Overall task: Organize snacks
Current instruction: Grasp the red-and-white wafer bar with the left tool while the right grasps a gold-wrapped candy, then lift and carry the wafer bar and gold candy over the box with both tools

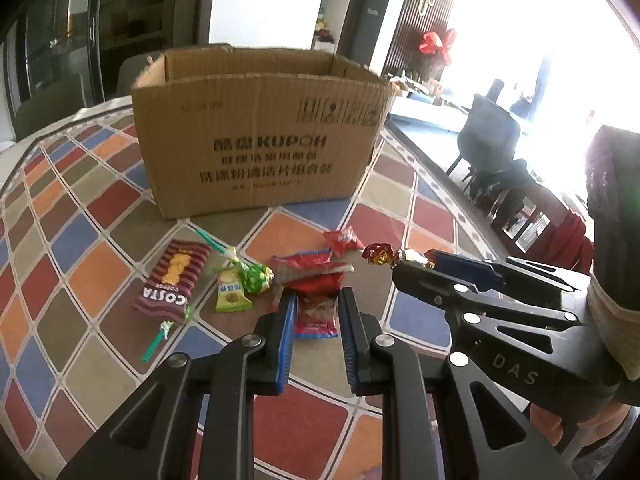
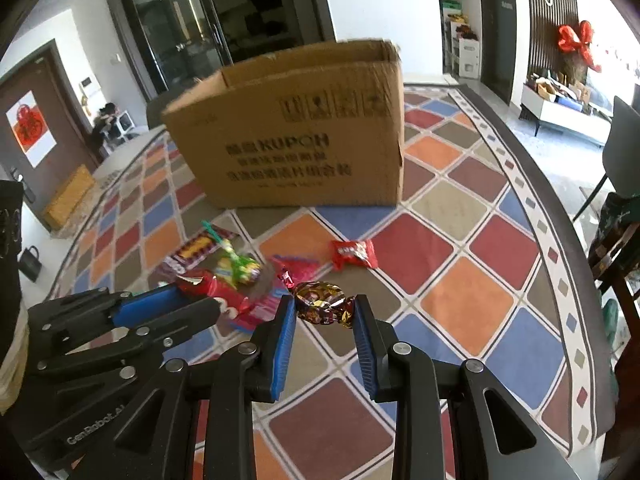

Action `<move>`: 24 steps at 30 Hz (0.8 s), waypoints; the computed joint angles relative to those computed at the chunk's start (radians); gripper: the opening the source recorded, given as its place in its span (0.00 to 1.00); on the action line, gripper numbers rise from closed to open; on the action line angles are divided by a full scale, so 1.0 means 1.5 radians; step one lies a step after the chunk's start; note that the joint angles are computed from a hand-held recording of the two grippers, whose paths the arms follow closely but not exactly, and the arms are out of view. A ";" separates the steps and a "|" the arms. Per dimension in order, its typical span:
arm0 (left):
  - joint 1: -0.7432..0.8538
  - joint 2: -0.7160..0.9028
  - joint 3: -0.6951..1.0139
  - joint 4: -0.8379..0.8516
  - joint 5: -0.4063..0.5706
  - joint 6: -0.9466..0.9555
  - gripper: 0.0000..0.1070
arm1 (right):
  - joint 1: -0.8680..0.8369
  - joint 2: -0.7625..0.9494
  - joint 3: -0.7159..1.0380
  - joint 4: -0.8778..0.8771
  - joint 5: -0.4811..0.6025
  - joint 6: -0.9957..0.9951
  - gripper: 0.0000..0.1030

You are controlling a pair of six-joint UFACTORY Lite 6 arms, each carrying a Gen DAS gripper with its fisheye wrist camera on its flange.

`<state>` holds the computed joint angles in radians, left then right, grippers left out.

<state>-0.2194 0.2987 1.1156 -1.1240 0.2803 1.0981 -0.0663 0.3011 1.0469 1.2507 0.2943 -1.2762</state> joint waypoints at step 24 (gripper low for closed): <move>0.030 -0.050 0.060 -0.007 -0.014 0.006 0.19 | 0.013 -0.060 0.034 0.036 -0.008 -0.007 0.29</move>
